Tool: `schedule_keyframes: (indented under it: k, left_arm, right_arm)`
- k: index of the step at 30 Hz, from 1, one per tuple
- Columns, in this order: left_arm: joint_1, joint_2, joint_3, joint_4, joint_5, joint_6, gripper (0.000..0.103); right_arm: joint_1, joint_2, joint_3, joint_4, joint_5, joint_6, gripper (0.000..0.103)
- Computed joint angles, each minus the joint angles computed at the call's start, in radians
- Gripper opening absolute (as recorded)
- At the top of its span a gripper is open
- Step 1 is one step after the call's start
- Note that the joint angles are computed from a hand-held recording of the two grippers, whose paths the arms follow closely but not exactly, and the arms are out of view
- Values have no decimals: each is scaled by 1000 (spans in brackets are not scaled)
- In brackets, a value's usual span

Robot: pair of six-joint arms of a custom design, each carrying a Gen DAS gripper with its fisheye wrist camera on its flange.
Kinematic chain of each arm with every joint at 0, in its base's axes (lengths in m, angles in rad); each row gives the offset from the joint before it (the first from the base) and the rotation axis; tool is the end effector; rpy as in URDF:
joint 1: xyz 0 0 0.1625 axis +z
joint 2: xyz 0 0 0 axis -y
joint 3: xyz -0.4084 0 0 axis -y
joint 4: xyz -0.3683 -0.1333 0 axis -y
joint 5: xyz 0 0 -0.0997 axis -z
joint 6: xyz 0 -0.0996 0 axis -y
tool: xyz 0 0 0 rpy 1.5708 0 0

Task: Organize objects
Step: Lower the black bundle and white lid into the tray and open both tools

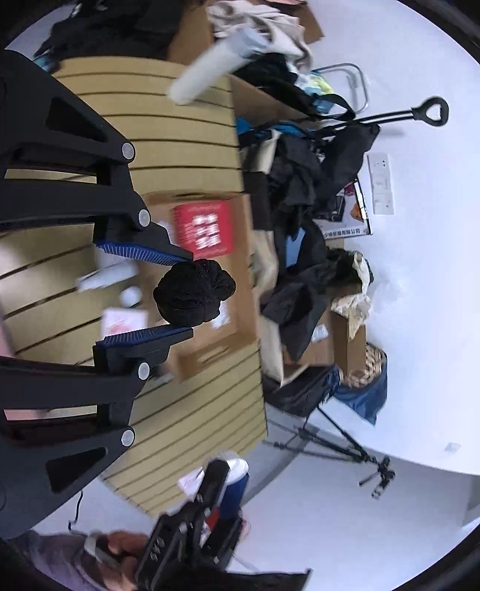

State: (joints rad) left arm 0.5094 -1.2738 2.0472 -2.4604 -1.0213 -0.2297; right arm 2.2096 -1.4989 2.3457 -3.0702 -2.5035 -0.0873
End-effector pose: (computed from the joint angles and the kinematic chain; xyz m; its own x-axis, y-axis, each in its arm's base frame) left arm -0.3391 -0.4017 0.2229 -0.6539 0.5859 -0.4787 0.7377 0.6344 -0.2310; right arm 0.2744 -0.2801 0.3073 -0.7248 -0.0193 0.6887 -0.5390 0.6386 -0.5493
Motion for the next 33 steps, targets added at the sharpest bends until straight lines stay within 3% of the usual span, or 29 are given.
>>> schedule_keyframes:
  k: [5, 9, 13, 17, 19, 20, 22, 24, 26, 30, 32, 33]
  left_arm:
    - [132, 256, -222, 17, -17, 36, 29]
    - [221, 441, -366, 60, -46, 47, 29]
    - [296, 614, -502, 148, -47, 10, 29]
    - [319, 701, -534, 129, 5, -10, 38]
    - [321, 712, -524, 101, 15, 6, 41]
    - [314, 708, -507, 72, 30, 18, 41]
    - [307, 690, -492, 64, 40, 23, 41]
    - [303, 658, -491, 93, 21, 12, 49]
    - [291, 623, -473, 83, 39, 4, 60]
    - [250, 495, -409, 108, 68, -13, 65]
    - [219, 392, -363, 165, 74, -59, 83]
    - [207, 357, -345, 179, 84, -76, 86]
  right_arm:
    - [-202, 44, -130, 56, 153, -85, 44]
    - [-379, 125, -217, 107, 288, -75, 44]
    - [-521, 268, -297, 113, 287, -57, 44]
    - [-595, 393, -360, 92, 228, -74, 44]
    - [-617, 428, -388, 100, 205, -71, 47]
    - [-625, 448, -397, 87, 188, -80, 55]
    - [-619, 470, -391, 8, 160, -123, 64]
    - [-610, 457, -378, -14, 158, -128, 77]
    - [-600, 414, -359, -4, 187, -119, 83]
    - [-536, 323, -313, 24, 183, -103, 83]
    - [-485, 268, -283, 52, 152, -99, 83]
    - [-453, 227, -262, 80, 135, -90, 83]
